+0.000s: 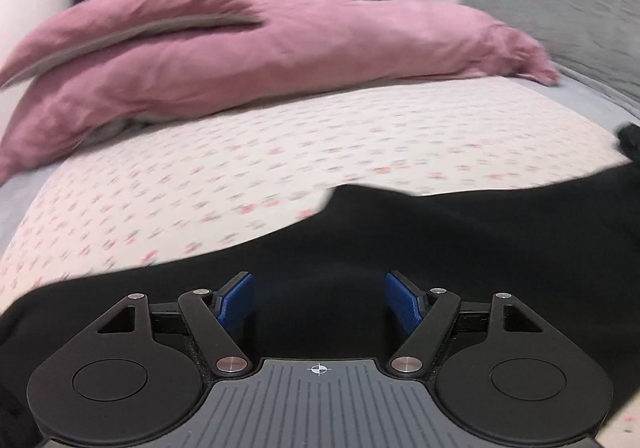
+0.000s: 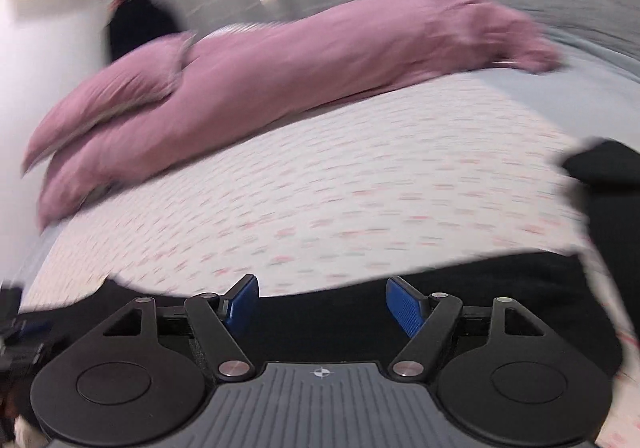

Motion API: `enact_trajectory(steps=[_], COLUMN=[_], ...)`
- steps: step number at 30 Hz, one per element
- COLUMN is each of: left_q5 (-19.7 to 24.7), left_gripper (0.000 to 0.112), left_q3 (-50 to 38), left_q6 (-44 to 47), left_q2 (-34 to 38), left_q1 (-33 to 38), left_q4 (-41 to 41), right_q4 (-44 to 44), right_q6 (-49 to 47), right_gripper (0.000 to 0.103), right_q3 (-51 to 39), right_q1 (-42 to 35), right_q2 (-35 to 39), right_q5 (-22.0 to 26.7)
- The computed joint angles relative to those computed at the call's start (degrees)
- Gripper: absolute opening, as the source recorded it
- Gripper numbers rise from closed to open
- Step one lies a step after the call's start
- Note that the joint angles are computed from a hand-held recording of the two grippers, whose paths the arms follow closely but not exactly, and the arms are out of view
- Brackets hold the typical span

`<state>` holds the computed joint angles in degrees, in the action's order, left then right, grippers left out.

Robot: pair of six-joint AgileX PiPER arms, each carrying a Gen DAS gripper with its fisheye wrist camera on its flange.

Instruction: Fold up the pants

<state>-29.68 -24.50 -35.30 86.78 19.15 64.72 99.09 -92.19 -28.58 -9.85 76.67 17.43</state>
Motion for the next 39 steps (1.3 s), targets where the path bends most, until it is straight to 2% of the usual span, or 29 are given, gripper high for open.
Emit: enact_trajectory(steps=[3,5,8,13,18,20,22,25,29,32,36,39], left_q5=[-3.4,-4.6,-7.3,-12.0,-14.4,-14.5,-14.5,-14.5,-14.4,-14.4,-14.5,-14.3], left_gripper=[0.074,0.076,0.078,0.078,0.078,0.078,0.078,0.078,0.078,0.078,0.078,0.078], left_q3=[-1.8,-2.0,-2.8,-4.0,-3.6,-3.5,-3.5,-3.3,-3.3,-3.1,-2.9,-2.6], left_q6=[-0.4,3.2,5.0,7.4,10.6,10.8,10.8,11.3,11.5,11.8,12.3,13.1], left_q2=[5.7,7.9,9.2,13.2,14.6,14.7,14.6,14.7,14.7,14.6,14.7,14.5], left_q1=[7.1,10.7,16.1,23.4,25.4,25.3,25.4,25.3,25.2,25.1,25.0,24.7], left_q4=[3.2,4.0,8.6,12.8,12.3,12.1,12.1,11.6,11.4,11.1,10.6,9.8], right_q4=[0.5,-3.2,-10.7,-20.5,-28.0,-29.4,-27.4,-22.7,-30.7,-31.4,-25.2,-25.7], right_q6=[-1.2,2.4,10.7,26.0,34.9,37.6,37.3,32.2,38.5,39.5,27.4,23.0], right_gripper=[0.073,0.073,0.072,0.069,0.066,0.058,0.046,0.046,0.046,0.046,0.044,0.045], right_q3=[-7.3,-12.9,-23.5,-40.4,-52.2,-55.7,-57.7,-56.7,-56.5,-57.0,-51.2,-47.4], right_q1=[8.5,12.5,16.7,23.1,25.2,25.4,25.0,24.5,26.4,26.4,26.6,27.9], right_q2=[8.4,13.8,23.5,36.6,45.1,47.4,48.7,47.9,46.5,47.4,44.3,42.0], right_q5=[0.0,1.6,7.9,12.2,16.7,19.6,23.1,26.0,20.6,22.4,26.8,25.7])
